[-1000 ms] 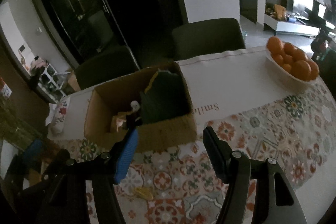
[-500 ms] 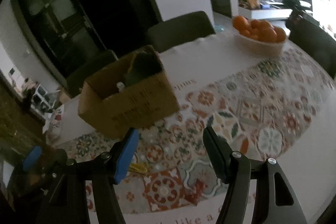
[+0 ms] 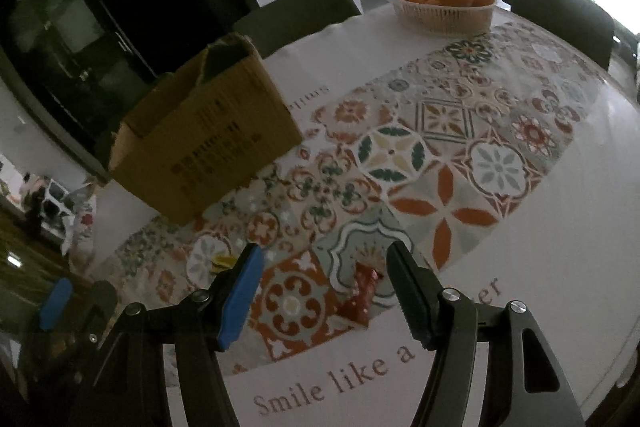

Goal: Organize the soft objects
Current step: 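Move both tools back to the yellow clip and red snack bar on the runner, then grasp the yellow-black clip with the left tool while the right tool grasps the red snack bar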

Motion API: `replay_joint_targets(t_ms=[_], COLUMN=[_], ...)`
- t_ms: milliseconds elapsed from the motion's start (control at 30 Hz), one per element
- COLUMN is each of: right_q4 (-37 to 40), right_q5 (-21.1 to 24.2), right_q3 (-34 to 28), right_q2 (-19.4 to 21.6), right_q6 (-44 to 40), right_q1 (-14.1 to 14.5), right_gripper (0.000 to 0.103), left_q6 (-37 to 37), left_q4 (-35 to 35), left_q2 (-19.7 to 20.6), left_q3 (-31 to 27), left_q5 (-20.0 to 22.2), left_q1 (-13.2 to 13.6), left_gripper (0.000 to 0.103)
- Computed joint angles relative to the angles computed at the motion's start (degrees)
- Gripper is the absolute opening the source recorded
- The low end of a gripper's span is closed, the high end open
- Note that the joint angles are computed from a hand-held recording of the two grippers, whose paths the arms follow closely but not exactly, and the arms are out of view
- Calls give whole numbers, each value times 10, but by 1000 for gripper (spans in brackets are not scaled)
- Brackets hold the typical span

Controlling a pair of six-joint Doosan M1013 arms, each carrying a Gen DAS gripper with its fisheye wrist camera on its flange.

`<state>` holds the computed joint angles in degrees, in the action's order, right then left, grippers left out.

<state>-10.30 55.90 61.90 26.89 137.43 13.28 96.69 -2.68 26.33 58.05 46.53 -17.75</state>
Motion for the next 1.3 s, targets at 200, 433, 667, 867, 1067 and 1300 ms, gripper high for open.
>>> replay_joint_targets(t_ms=[200,433,667,867,1067,1300], right_q4=[-8,-17,5,8,-9,-43], right_q5=[10,19,45,59,64,83], right_q3=[15,18,11,9,2,-12], right_q2=[4,17,35,46,54,64], right_q6=[18,37,35,40,40,28], right_q1=[6,7,4,2,5,12], right_gripper=[65,65,65,65,65,60], left_q6=[62,119,155,172,162,140], left_q4=[-35,-59,-90,-106,-95,-81], left_q2=[7,30,60,80,104,119], left_q3=[11,4,-17,-30,-56,-73], left_q5=[2,-2,28,48,82,105], left_q1=[6,9,12,11,7,4], left_gripper=[97,97,97,97,97,88])
